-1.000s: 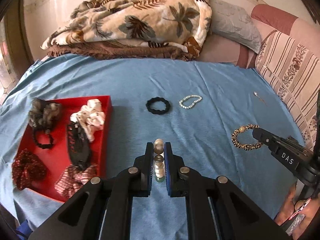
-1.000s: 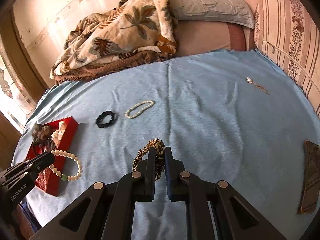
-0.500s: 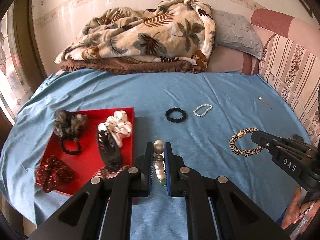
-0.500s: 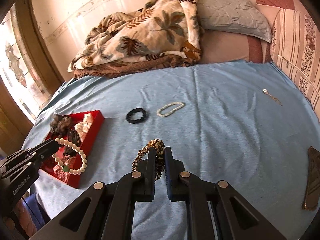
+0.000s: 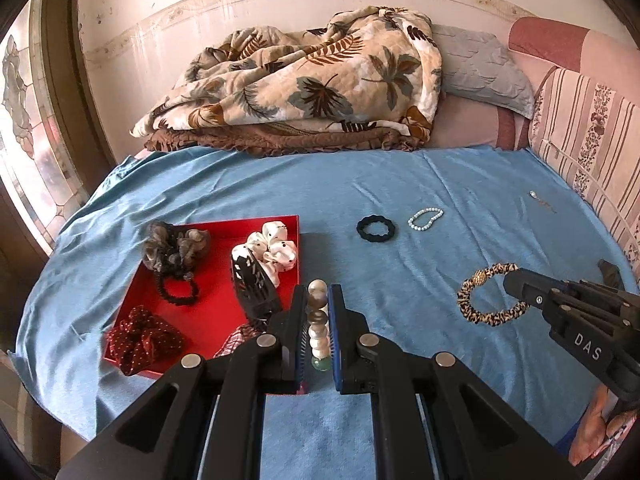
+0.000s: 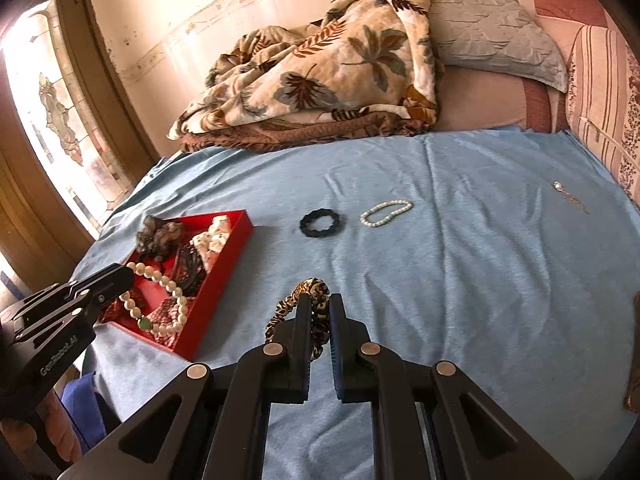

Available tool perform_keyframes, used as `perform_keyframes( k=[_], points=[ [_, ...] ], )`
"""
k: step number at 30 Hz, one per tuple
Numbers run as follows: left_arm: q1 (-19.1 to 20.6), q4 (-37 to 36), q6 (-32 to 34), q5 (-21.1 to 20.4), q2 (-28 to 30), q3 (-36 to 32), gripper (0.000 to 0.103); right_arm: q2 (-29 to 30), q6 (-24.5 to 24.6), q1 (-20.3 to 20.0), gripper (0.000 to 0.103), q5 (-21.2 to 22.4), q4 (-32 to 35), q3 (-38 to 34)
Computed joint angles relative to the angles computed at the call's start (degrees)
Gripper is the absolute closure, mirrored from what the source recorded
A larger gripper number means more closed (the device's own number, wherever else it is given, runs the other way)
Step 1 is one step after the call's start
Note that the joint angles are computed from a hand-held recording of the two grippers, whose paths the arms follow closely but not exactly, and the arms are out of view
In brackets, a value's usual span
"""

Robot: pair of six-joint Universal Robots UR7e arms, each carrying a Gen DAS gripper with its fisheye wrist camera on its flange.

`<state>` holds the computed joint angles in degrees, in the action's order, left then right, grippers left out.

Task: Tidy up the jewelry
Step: 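Carry both bracelets over the red tray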

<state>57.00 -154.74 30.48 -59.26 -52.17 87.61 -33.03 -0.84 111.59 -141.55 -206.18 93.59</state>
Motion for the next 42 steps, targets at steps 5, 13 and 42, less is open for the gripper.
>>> perform_keyframes(
  k=[5, 13, 42],
  points=[
    [-0.56, -2.19, 1.27, 0.63, -0.75, 1.39, 0.093, -0.18, -0.56, 0.39, 0.094, 1.37, -2.03, 1.28],
    [-1.02, -2.92, 1.60, 1.38, -1.84, 1.81, 0.093, -0.45, -1.22, 0.85, 0.094, 3.10, -4.07, 2.53],
    [10.28, 16.04, -0.62, -7.33, 14.72, -34.46, 0.093, 11.25, -2.95, 0.81, 0.094, 9.70, 17.72, -22.13]
  ],
)
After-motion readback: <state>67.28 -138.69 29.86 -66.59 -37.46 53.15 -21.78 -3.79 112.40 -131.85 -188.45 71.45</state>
